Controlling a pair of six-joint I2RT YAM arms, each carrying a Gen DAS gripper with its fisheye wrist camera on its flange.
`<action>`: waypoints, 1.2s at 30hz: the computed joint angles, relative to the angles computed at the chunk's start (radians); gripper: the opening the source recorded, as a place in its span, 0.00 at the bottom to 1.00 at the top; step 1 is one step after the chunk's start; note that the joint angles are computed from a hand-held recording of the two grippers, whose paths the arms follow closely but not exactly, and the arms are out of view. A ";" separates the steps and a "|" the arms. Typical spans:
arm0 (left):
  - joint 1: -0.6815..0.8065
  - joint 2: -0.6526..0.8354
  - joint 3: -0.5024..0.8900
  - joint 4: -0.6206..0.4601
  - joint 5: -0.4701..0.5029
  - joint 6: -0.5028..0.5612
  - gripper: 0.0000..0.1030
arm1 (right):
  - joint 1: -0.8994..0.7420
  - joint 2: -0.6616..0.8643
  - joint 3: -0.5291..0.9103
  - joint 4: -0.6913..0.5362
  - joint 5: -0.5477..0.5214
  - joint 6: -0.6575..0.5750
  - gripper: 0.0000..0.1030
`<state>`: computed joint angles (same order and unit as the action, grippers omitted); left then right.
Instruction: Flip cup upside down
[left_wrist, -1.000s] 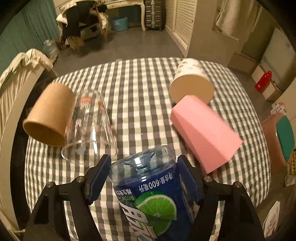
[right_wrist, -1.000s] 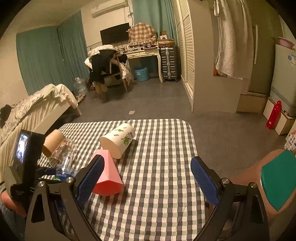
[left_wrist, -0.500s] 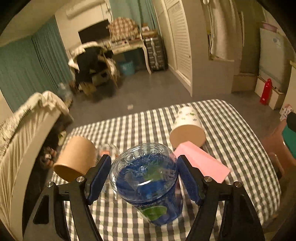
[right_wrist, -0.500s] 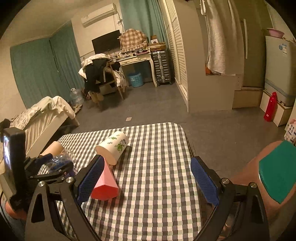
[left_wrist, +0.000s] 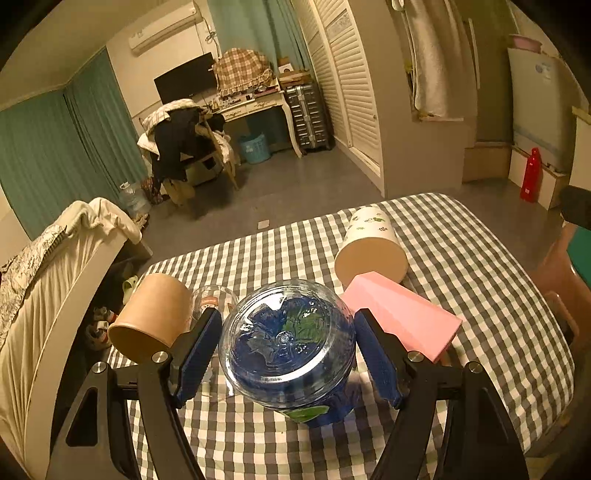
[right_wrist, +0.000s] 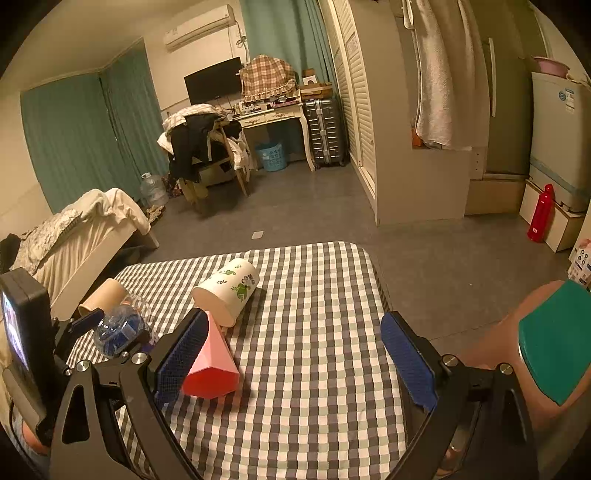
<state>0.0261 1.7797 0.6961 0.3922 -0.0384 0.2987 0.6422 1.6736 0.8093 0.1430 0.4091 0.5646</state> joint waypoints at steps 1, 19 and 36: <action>0.001 -0.001 -0.008 0.012 0.003 0.006 0.75 | 0.001 0.000 0.000 0.001 0.001 -0.001 0.92; 0.113 -0.297 -0.076 -0.080 0.223 -0.045 0.87 | 0.056 -0.058 -0.035 0.059 0.058 -0.032 0.92; 0.548 -0.576 -0.123 -0.281 0.623 -0.023 0.87 | 0.410 -0.070 0.091 -0.066 0.384 -0.057 0.92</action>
<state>0.5741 1.2032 0.5730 0.1110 0.5846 0.2758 1.0524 1.6038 0.9006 0.0771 0.7934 0.5075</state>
